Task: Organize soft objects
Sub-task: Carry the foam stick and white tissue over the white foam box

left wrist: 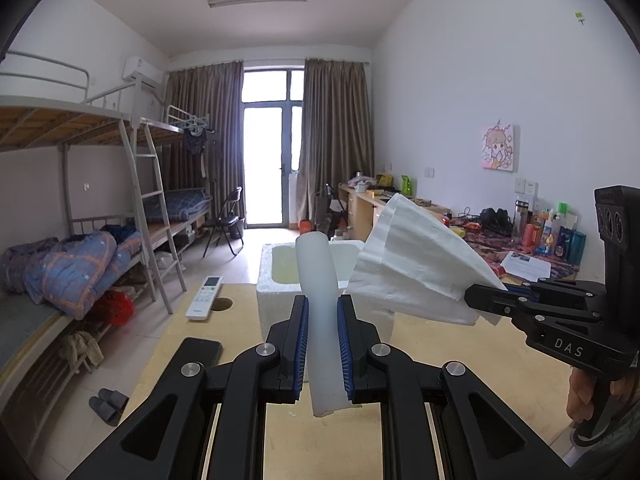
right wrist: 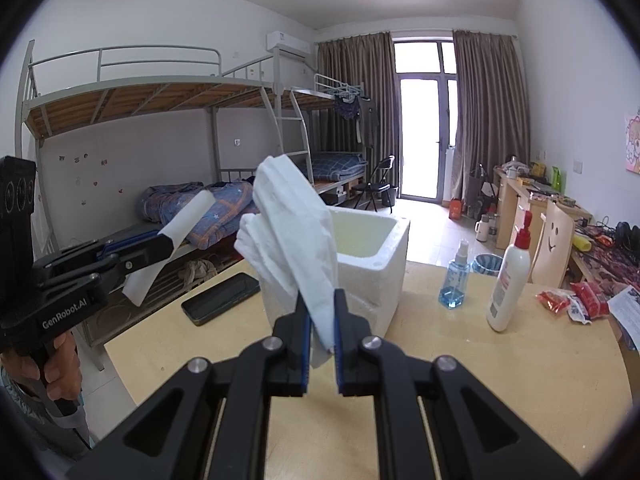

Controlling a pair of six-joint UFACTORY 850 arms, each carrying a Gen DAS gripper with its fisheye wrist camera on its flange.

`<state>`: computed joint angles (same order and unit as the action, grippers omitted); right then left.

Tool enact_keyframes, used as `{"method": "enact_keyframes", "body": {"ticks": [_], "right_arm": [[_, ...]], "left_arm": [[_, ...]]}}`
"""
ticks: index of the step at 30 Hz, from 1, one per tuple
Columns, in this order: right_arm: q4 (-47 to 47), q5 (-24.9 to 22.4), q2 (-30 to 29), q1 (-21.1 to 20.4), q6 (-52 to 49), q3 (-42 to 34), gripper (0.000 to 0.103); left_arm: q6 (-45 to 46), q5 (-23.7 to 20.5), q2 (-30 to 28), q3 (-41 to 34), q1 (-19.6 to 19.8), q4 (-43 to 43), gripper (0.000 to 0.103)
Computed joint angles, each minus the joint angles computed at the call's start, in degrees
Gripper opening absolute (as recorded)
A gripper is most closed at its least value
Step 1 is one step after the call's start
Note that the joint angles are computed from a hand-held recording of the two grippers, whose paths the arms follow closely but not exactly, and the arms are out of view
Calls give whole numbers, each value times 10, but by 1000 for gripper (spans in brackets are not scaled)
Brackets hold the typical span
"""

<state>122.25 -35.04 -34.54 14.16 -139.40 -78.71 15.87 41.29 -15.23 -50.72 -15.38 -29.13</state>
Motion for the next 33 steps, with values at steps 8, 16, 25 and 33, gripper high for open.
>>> {"method": "enact_keyframes", "body": {"ticks": [8,16,25,33], "right_arm": [[-6,18,-10,10,11,-34,12],[-9,55,-28,18,37,-84,12],[-55,83,-56,23,101,-136,12],[-129,107,-95,23,187,-206,12]], "left_arm": [[-2,-23,-12,-30,21,21,16],[0,-39,-24,-63,33,37,16],[-18,-69,-48,-110,48,64,16],[-4,-101,-79,-153,58,60,16]]}}
